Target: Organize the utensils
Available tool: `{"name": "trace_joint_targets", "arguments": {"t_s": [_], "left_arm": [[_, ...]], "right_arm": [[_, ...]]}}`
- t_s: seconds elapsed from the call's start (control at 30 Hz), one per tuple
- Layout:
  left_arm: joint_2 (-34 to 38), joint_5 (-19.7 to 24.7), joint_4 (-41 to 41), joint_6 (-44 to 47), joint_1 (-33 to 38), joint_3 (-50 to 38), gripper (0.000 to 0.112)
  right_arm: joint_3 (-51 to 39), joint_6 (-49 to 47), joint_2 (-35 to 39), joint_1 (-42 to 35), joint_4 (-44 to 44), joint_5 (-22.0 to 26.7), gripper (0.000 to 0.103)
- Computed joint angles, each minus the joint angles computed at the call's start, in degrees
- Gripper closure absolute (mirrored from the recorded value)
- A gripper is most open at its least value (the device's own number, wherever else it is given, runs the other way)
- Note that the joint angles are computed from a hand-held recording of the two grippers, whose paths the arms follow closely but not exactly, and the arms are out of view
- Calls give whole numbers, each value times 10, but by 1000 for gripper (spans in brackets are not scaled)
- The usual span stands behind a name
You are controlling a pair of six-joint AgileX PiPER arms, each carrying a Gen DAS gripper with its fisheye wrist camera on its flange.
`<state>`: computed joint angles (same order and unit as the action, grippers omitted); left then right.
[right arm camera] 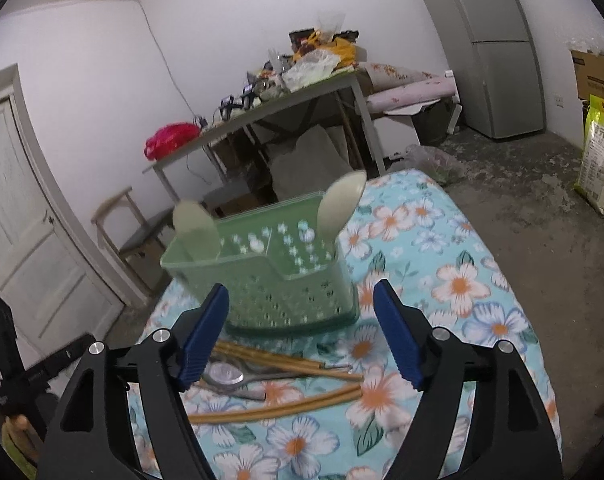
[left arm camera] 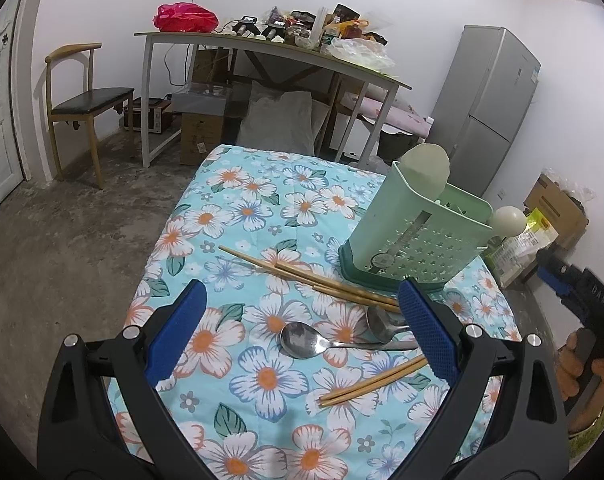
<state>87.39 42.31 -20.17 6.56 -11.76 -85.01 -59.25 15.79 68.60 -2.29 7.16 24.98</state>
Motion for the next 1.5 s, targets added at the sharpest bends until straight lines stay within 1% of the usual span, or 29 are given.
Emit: {"name": "trace_joint_targets", "arguments": {"t_s": [0.1, 0.23, 0.4, 0.63, 0.83, 1.13, 1.27, 1.5], "left_arm": [[1, 1, 0, -3, 0, -1, 19], [-2, 2, 23, -33, -11, 0, 18], [-4, -1, 28, -35, -14, 2, 18], [-5, 0, 48, -54, -20, 1, 18], [-2, 18, 59, -64, -20, -13, 18], [5, 32, 53, -67, -22, -25, 18], [7, 37, 29, -53, -17, -26, 18], [2, 24, 21, -34, -22, -16, 18]], "right_arm": [[3, 56, 5, 27, -62, 12, 24], [9, 133, 13, 68, -148, 34, 18], [14, 195, 22, 104, -214, 56, 14], [11, 252, 32, 139, -277, 78, 11], [10, 275, 36, 156, -302, 90, 10], [8, 301, 37, 173, -334, 97, 8], [8, 312, 35, 180, -348, 99, 7], [4, 372, 35, 211, -416, 123, 7]]}}
